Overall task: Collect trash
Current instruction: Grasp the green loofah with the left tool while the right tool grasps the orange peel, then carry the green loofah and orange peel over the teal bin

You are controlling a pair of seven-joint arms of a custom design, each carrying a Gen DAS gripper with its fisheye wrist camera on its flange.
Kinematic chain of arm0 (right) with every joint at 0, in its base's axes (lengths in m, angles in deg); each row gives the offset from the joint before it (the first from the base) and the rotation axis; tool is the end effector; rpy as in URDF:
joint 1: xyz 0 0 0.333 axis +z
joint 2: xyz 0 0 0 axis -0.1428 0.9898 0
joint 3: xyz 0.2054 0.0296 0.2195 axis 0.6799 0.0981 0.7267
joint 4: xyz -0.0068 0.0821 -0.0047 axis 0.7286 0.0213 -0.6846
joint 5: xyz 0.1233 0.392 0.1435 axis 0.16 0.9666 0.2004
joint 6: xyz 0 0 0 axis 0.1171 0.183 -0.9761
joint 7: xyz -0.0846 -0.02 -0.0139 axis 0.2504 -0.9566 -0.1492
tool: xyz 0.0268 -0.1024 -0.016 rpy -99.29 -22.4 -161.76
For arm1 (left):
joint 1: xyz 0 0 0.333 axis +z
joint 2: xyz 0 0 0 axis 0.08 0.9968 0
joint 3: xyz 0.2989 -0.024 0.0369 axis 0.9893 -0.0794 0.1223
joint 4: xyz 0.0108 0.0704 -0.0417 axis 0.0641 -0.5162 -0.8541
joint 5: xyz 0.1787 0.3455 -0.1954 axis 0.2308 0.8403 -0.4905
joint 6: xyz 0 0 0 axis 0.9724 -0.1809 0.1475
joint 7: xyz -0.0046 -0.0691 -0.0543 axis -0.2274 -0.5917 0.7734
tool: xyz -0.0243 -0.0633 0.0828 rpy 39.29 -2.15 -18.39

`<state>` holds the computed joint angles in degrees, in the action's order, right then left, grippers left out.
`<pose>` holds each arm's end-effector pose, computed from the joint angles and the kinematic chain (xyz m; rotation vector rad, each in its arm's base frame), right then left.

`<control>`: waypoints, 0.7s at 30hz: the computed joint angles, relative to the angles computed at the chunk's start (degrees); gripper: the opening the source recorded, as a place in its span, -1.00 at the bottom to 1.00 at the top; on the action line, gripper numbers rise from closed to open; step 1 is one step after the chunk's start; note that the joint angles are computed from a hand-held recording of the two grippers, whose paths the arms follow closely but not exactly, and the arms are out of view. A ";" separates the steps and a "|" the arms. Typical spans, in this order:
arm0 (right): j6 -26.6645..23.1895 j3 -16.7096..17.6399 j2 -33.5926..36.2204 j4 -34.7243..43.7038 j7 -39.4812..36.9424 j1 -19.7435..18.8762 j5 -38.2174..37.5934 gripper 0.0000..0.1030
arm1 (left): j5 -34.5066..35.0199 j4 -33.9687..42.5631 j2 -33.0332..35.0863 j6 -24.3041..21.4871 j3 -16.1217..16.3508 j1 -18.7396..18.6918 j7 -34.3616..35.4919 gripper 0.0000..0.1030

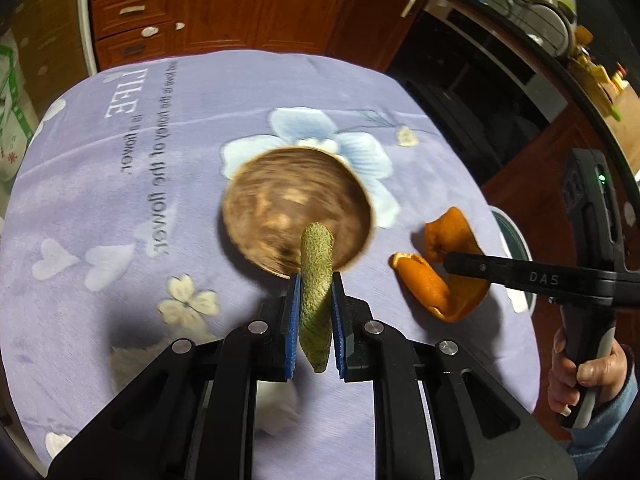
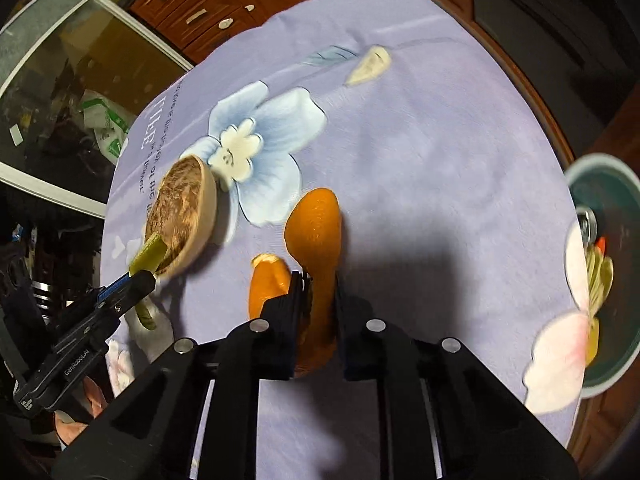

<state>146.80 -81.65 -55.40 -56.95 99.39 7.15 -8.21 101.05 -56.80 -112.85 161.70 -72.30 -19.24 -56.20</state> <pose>0.5093 0.1997 0.4560 -2.2595 1.4283 0.3096 0.3823 -0.2912 0.5018 -2.3247 1.5738 -0.7359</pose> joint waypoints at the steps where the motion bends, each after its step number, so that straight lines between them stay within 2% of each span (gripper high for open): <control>1: -1.65 -0.39 -0.07 0.18 -1.09 0.06 0.50 -0.72 | -0.06 0.11 -0.02 0.05 -0.24 -0.21 -0.10 -0.71; 3: -1.49 -0.24 -1.15 -0.60 -2.36 0.12 0.36 -0.65 | -0.28 0.28 0.03 0.07 -0.59 -0.69 -0.33 -0.71; 7: -0.88 0.49 -2.06 -1.05 -3.93 0.90 0.39 -0.39 | -0.56 -0.44 -0.86 -0.12 -1.02 -1.20 -1.76 -0.71; 8: -0.21 0.77 -2.11 -1.19 -4.23 1.10 0.02 -0.22 | -0.60 -0.90 -1.37 -0.06 -1.03 -1.31 -2.18 -0.71; 9: 0.64 1.13 -2.33 -1.52 -4.38 1.29 -0.65 -0.14 | -0.68 -1.48 -2.07 -0.07 -1.02 -1.44 -2.68 -0.71; 13: 2.77 2.38 -2.26 -2.31 -3.71 2.14 -3.73 -0.11 | -1.23 -4.36 -5.44 -0.23 -0.48 -2.24 -4.03 -0.71; 18: 5.58 4.26 -2.76 -4.31 -1.39 3.25 -9.14 0.03 | -2.02 -7.21 -8.16 0.20 0.40 -3.14 -4.66 -0.71; 19: 7.93 4.71 -3.71 -5.65 -1.59 3.62 -10.15 0.04 | -2.15 -7.72 -8.63 0.43 0.57 -3.27 -4.74 -0.71; 20: 8.64 5.09 -4.16 -6.28 -1.22 3.78 -11.52 0.04 | -2.18 -8.00 -8.88 0.58 0.70 -3.32 -4.77 -0.71; 21: 10.72 5.73 -4.98 -7.51 -0.55 3.87 -13.24 -0.07 | -2.21 -8.25 -9.09 0.78 0.77 -3.38 -4.82 -0.71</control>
